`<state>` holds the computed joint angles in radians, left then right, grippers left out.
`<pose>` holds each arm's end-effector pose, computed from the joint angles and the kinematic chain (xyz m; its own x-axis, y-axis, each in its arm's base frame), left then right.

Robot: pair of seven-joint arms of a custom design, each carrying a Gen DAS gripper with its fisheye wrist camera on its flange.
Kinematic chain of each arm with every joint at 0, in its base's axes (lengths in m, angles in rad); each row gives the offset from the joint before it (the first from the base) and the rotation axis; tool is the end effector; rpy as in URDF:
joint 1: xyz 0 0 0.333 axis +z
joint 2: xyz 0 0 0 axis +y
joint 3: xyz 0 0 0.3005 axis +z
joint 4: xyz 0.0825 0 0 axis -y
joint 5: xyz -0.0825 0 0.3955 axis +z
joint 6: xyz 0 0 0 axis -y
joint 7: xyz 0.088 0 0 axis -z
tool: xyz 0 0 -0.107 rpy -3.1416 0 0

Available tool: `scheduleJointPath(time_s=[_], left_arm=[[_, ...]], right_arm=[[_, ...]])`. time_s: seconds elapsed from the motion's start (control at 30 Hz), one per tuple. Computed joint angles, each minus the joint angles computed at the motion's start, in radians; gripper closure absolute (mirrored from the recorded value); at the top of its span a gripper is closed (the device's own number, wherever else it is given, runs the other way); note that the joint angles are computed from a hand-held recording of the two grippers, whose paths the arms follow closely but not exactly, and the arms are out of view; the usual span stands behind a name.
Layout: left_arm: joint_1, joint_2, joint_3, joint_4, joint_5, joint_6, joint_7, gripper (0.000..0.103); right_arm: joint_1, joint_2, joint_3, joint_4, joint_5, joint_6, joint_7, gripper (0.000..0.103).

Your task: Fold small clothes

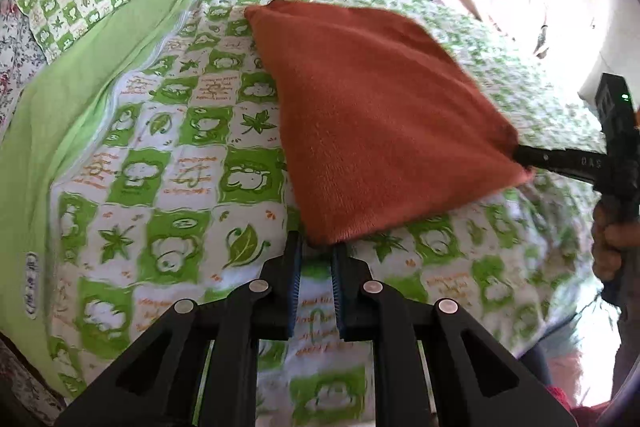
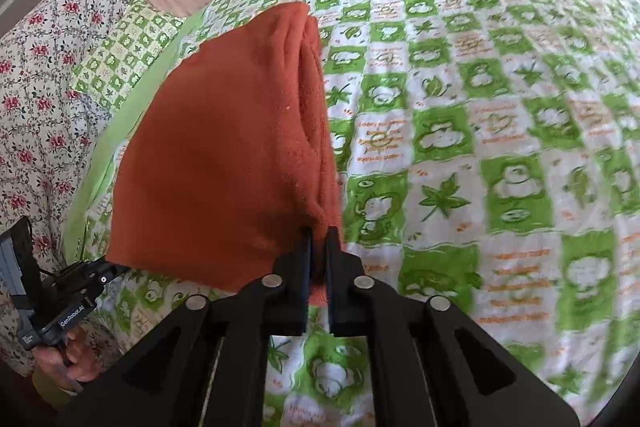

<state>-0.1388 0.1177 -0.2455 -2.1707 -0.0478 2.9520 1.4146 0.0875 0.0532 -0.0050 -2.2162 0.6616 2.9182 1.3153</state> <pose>0.5625 -0.2211 0.3957 -0.2222 -0.9618 0.1597 -0.7965 0.0846 -0.5987 0.5818 0.0098 0.3954 -0.1382 -0.9295 -0.3421 -0.7716 0.3176 -0.5512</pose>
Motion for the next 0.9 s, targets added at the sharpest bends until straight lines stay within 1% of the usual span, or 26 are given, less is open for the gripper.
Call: scheduleJointPath(time_s=[0.03,0.07,0.1,0.13,0.2,0.23,0.27,0.33,0.37,0.4,0.43,0.5,0.6,0.67,0.7,0.73,0.8,0.83,0.87,0.9], left_arm=[[0.029,-0.032,-0.034,-0.025,-0.096,0.011,0.091,0.086],[0.036,-0.049,-0.045,-0.034,-0.164,0.019,0.156,0.084],[0.039,-0.065,-0.051,-0.040,-0.238,0.030,0.229,0.083],[0.031,-0.069,-0.046,-0.035,-0.274,0.034,0.264,0.081],[0.023,-0.061,-0.048,-0.003,-0.409,0.040,0.393,0.077],[0.016,-0.050,-0.042,0.016,-0.424,0.043,0.406,0.076],[0.010,-0.028,-0.034,0.044,-0.410,0.039,0.394,0.076],[0.007,0.019,-0.035,0.102,-0.387,0.028,0.377,0.076],[0.012,0.041,-0.039,0.126,-0.377,0.024,0.368,0.076],[0.027,0.062,-0.056,0.152,-0.389,0.013,0.382,0.076],[0.047,0.079,-0.079,0.173,-0.414,0.002,0.406,0.076],[0.064,0.112,-0.098,0.211,-0.419,-0.015,0.414,0.076],[0.095,0.152,-0.138,0.254,-0.443,-0.034,0.454,0.076],[0.125,0.182,-0.172,0.284,-0.478,-0.056,0.503,0.074],[0.123,0.193,-0.169,0.294,-0.473,-0.065,0.498,0.074],[0.118,0.203,-0.163,0.305,-0.464,-0.076,0.486,0.074],[0.143,0.220,-0.192,0.316,-0.498,-0.093,0.521,0.074],[0.154,0.233,-0.205,0.326,-0.522,-0.111,0.537,0.074],[0.155,0.246,-0.204,0.338,-0.529,-0.128,0.536,0.075],[0.158,0.263,-0.209,0.350,-0.545,-0.142,0.540,0.075]], right_arm=[[-0.007,-0.018,0.003,-0.003,0.058,-0.004,-0.037,0.092],[-0.006,-0.027,0.003,-0.005,0.088,0.004,-0.055,0.092],[-0.006,-0.032,0.001,0.002,0.116,0.006,-0.078,0.092],[-0.005,-0.032,-0.001,0.012,0.133,0.012,-0.091,0.092],[-0.007,0.004,-0.005,0.072,0.140,0.013,-0.099,0.092],[-0.010,0.033,-0.002,0.111,0.149,0.008,-0.109,0.092],[-0.014,0.058,0.002,0.146,0.151,0.001,-0.115,0.092],[-0.038,0.142,0.022,0.265,0.194,-0.047,-0.151,0.091],[-0.049,0.170,0.028,0.303,0.199,-0.066,-0.150,0.091],[-0.053,0.205,0.028,0.349,0.182,-0.082,-0.128,0.088],[-0.051,0.247,0.021,0.402,0.145,-0.097,-0.088,0.078],[-0.059,0.313,0.021,0.485,0.092,-0.118,-0.038,0.070],[-0.080,0.383,0.034,0.580,0.040,-0.168,0.004,0.070],[-0.084,0.425,0.033,0.638,-0.013,-0.206,0.021,0.072],[-0.071,0.439,0.018,0.657,-0.058,-0.218,0.052,0.093],[-0.074,0.439,0.020,0.658,-0.074,-0.213,0.056,0.092],[-0.095,0.417,0.049,0.630,-0.053,-0.160,0.023,0.092],[-0.091,0.409,0.046,0.615,-0.062,-0.132,0.025,0.093],[-0.080,0.412,0.033,0.613,-0.086,-0.124,0.045,0.093],[-0.068,0.428,0.014,0.626,-0.121,-0.136,0.075,0.093]])
